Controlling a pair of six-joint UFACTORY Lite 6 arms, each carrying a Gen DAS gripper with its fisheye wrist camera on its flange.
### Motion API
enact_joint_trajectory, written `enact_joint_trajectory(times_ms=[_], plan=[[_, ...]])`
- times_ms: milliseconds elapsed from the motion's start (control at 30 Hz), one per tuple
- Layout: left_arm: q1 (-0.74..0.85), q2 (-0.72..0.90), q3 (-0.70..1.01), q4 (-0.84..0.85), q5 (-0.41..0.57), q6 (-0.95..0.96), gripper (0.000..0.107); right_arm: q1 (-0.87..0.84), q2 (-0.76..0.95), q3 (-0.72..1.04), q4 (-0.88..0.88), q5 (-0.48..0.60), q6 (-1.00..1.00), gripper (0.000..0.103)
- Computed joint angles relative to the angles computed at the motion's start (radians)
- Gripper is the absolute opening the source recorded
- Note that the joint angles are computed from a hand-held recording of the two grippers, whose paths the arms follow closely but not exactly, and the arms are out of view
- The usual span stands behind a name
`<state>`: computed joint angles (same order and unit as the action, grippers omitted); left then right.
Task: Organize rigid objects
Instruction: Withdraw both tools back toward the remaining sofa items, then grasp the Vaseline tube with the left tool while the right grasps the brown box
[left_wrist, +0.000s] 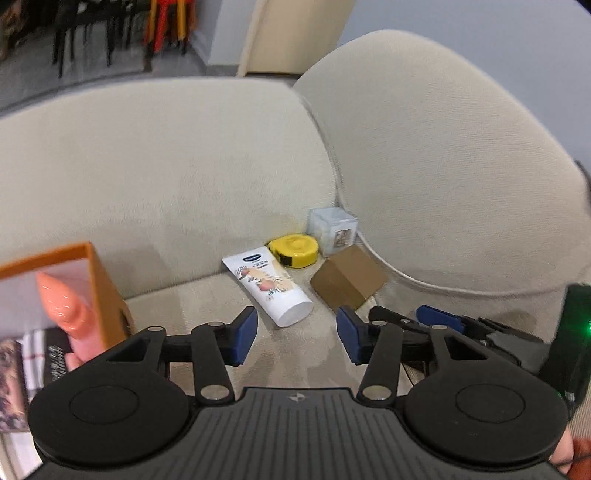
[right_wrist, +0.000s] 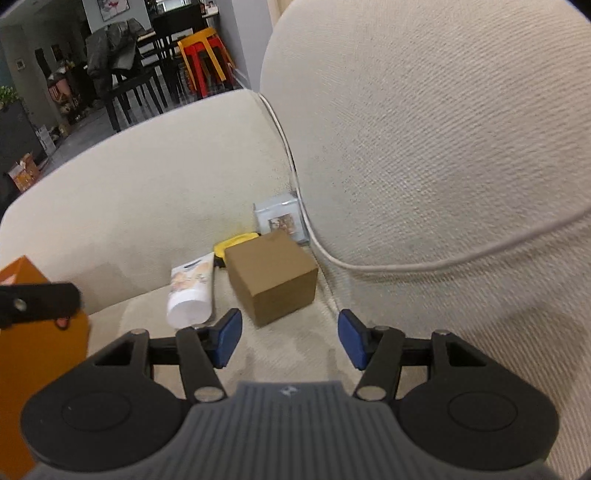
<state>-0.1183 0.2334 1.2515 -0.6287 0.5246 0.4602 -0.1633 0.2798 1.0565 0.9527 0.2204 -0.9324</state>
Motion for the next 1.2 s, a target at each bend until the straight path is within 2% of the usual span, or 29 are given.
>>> enact_joint_trajectory(times_ms=[133,267,400,533,633,700,767,833,867,1033,1100,1200], plan=[[-0.026,0.107,0.080,0.073,-0.020,-0.140,0.071,-0.004,0.093,0.051,0.268,-0.004,-0.255,0.072],[-0.055,0.231,0.195,0.236,-0.021,-0.346,0.072,-0.021,0.167,0.104,0.420,0.048,-0.390,0.073],[-0.073,0.358,0.344,0.309,0.024,-0.448,0.072,-0.017,0.225,0.158,0.472,0.074,-0.446,0.072],[-0.082,0.489,0.509,0.345,0.110,-0.504,0.073,-0.019,0.286,0.205,0.515,0.105,-0.500,0.070],[-0.087,0.557,0.590,0.356,0.147,-0.529,0.073,-0.028,0.325,0.248,0.406,0.122,-0.378,0.054],[-0.090,0.596,0.630,0.372,0.163,-0.551,0.071,-0.051,0.342,0.271,0.354,0.175,-0.300,0.038],[-0.089,0.613,0.644,0.376,0.171,-0.558,0.068,-0.056,0.343,0.271,0.318,0.198,-0.268,0.030],[-0.083,0.615,0.629,0.342,0.164,-0.525,0.063,-0.043,0.332,0.260,0.304,0.183,-0.268,0.028],[-0.078,0.605,0.609,0.318,0.155,-0.504,0.058,-0.041,0.330,0.259,0.306,0.182,-0.267,0.028],[-0.067,0.576,0.596,0.362,0.189,-0.489,0.052,-0.037,0.293,0.215,0.420,0.135,-0.376,0.034],[-0.064,0.565,0.595,0.387,0.206,-0.490,0.050,-0.026,0.267,0.184,0.509,0.101,-0.471,0.045],[-0.070,0.542,0.579,0.439,0.212,-0.490,0.049,-0.006,0.232,0.137,0.712,0.066,-0.692,0.057]])
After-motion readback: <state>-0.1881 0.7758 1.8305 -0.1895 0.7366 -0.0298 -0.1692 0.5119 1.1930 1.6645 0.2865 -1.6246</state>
